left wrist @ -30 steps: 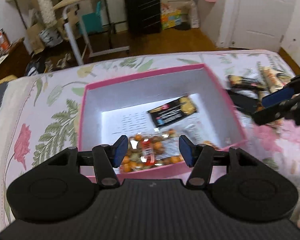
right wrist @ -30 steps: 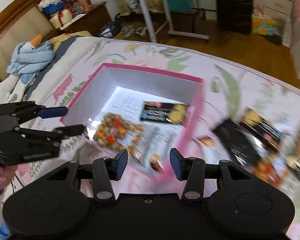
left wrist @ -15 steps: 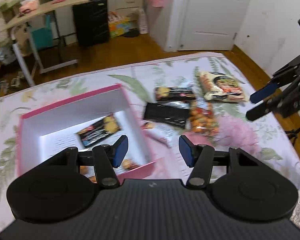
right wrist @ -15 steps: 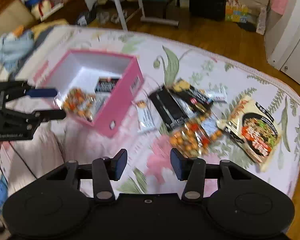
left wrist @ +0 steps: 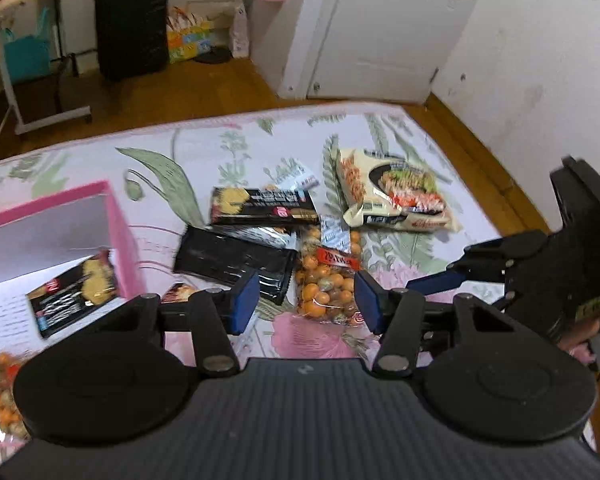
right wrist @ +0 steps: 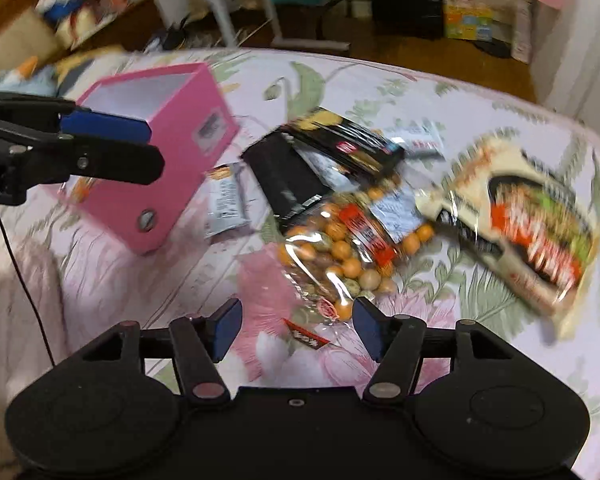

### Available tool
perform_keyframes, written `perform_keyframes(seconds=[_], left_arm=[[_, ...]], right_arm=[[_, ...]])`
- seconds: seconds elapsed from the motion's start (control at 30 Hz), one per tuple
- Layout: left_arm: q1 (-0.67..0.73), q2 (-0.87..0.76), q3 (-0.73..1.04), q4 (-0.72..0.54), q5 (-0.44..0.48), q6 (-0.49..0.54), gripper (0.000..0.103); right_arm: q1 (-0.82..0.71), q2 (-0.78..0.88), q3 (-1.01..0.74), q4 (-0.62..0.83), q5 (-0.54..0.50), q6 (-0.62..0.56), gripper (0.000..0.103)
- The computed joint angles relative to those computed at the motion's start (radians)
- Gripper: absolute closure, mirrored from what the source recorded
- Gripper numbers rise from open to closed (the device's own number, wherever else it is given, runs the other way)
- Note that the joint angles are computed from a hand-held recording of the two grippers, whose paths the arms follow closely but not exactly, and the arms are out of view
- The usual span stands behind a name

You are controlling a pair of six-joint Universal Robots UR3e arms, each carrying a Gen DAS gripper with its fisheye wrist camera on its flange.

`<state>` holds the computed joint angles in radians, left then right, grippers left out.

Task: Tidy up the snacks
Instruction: 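Move both grippers back toward the remaining snack pile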

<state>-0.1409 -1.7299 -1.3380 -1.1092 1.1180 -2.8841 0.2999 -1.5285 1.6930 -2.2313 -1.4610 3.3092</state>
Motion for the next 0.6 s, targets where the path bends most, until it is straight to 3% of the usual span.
perform_keyframes(seconds=[0.17,0.27,0.4,0.5,0.57,0.6], left_arm=[[-0.072,-0.211,0.095,0.095,0.028,-0.092,0.052],[-0.107,-0.358,0.243,-0.001,0.064,-0.111,0.052],[-0.104,-0.433,0.231,0.049,0.04,-0.154,0.052],[-0.086,-0.441,0.183,0.092,-0.026,-0.175,0.052],[-0.067,-0.45,0.186,0.052,-0.11,-0.18,0.049],[-0.073,-0.442,0.175,0.066,-0.106,-0.191,0.05]], right_arm=[[-0.037,-0.016,0.229,-0.293,0.012,0.012,0.022],[-0.091,0.01,0.31,-0.424,0.083,0.005,0.014],[-0.146,0.059,0.397,-0.624,0.168,0.061,0.006],[-0.145,0.098,0.392,-0.666,0.17,0.11,0.001],[-0.156,0.11,0.392,-0.656,0.204,0.105,0.0],[-0.161,0.116,0.389,-0.642,0.219,0.112,0.0]])
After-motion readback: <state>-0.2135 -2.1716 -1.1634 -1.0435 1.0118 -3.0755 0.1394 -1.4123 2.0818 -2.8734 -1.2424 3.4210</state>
